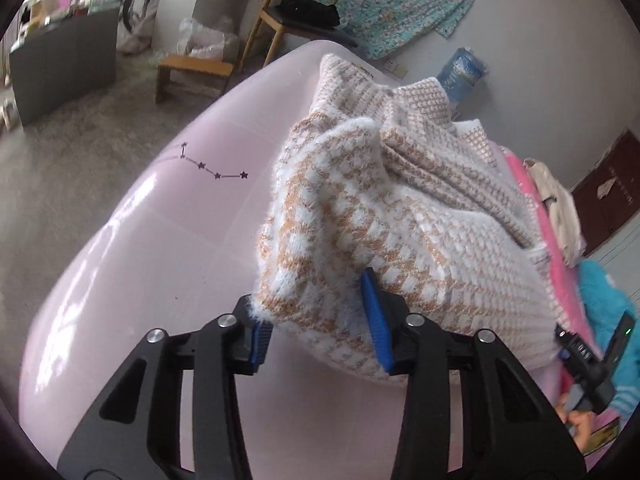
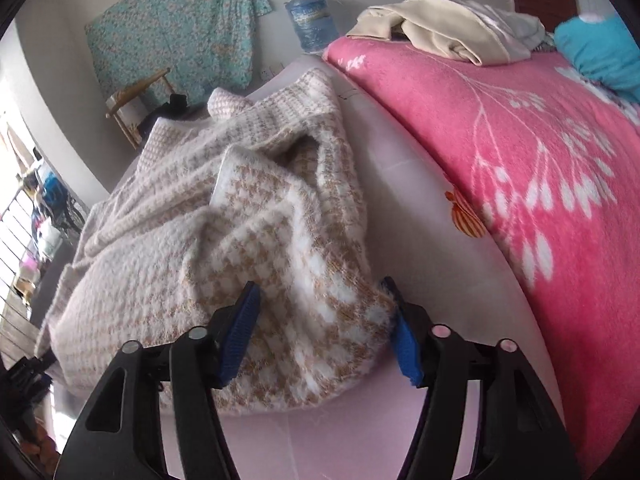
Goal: Fold large clothes
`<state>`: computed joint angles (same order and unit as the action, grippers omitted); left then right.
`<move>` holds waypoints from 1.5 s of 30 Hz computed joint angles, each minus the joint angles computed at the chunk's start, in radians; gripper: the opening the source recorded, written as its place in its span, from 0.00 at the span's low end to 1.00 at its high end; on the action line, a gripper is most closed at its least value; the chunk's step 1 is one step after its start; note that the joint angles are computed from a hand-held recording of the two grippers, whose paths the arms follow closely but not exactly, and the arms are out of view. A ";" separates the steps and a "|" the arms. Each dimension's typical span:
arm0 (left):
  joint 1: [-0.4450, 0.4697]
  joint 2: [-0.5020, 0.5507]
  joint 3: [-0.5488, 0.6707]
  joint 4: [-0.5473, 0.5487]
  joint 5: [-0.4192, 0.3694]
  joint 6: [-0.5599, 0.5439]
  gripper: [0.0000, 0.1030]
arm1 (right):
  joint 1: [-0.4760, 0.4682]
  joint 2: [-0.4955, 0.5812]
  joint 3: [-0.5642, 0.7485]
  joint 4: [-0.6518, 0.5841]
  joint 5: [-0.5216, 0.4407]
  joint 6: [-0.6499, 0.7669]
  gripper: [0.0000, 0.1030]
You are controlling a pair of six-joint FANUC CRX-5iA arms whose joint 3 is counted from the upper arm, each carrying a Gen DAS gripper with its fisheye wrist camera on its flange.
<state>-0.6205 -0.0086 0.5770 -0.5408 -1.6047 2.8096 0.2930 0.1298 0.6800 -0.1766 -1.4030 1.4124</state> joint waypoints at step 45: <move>-0.163 -0.015 0.060 0.124 -0.026 -0.184 0.46 | -0.179 -0.092 0.146 -0.378 -0.464 0.255 0.58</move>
